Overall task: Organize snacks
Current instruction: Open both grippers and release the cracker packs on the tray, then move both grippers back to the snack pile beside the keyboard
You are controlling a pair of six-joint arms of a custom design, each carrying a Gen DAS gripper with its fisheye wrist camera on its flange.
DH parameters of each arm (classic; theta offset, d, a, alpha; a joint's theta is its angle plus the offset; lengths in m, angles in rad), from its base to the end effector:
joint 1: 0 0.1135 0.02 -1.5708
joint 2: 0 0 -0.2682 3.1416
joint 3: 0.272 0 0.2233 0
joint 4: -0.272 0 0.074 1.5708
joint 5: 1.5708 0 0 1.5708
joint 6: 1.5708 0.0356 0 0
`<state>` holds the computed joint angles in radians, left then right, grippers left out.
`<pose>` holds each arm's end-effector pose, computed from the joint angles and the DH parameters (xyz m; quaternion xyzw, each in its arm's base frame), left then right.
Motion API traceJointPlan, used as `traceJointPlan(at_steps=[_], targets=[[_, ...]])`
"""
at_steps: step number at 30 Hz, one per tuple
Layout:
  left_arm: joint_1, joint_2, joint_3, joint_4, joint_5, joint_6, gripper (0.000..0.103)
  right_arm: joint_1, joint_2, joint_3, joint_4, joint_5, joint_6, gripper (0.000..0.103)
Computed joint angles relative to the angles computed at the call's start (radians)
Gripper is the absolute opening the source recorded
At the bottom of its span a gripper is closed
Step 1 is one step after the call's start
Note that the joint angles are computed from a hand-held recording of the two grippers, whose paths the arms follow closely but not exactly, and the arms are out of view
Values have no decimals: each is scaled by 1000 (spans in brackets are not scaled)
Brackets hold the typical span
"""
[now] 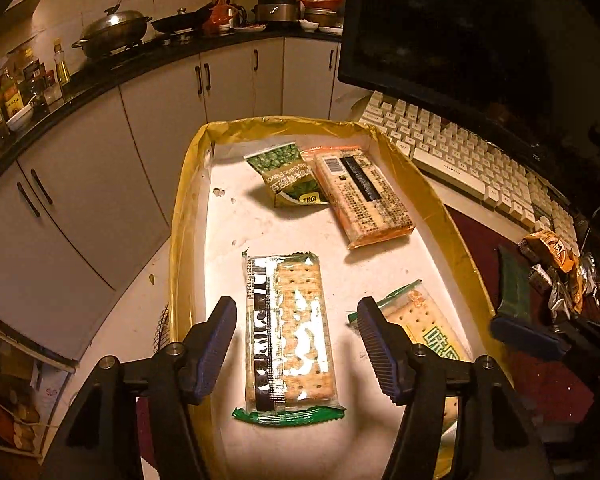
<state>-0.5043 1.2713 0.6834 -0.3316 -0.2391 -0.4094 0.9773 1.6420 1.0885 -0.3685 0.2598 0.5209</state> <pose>0.1958 -0.0984 0.2140 0.0065 0.9414 -0.0387 0.3349 0.1860 0.2594 0.2326 -0.1724 0.9248 0.1253 0.3151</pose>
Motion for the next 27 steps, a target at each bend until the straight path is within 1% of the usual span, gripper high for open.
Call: traceJointPlan(at_steps=[3,5,8,12,13,14,18,20,21,24,25,27], targets=[[-22,-26,6,-11,-11,-3,66,-16,-77,-56,-3,8,6,48],[-48,-28,23,-28,-36,-9,66,-37,-138,-106,5,-5,5,48],[-80,-39,43,-41,-37,-15,66,-89,-234,-176,-11,0,5,52],[-160,-32,82,-61,-63,-23,66,-240,-355,-278,-33,-23,-14,54],[-174,-30,89,-64,-65,-23,66,-287,-374,-297,-36,-40,-16,54],[-197,-21,100,-66,-70,-26,66,-365,-401,-327,-26,-84,-33,54],[-292,40,151,-65,-83,-31,66,-576,-403,-378,5,-198,-88,54],[-337,74,178,-65,-88,-33,66,-660,-391,-405,46,-289,-114,54],[-359,92,192,-66,-92,-34,66,-692,-391,-422,71,-318,-130,54],[-410,139,226,-66,-102,-33,66,-724,-347,-442,137,-345,-151,55],[-422,153,238,-67,-102,-35,66,-732,-341,-446,148,-359,-163,60],[-438,175,255,-67,-98,-33,66,-718,-339,-441,133,-386,-184,62]])
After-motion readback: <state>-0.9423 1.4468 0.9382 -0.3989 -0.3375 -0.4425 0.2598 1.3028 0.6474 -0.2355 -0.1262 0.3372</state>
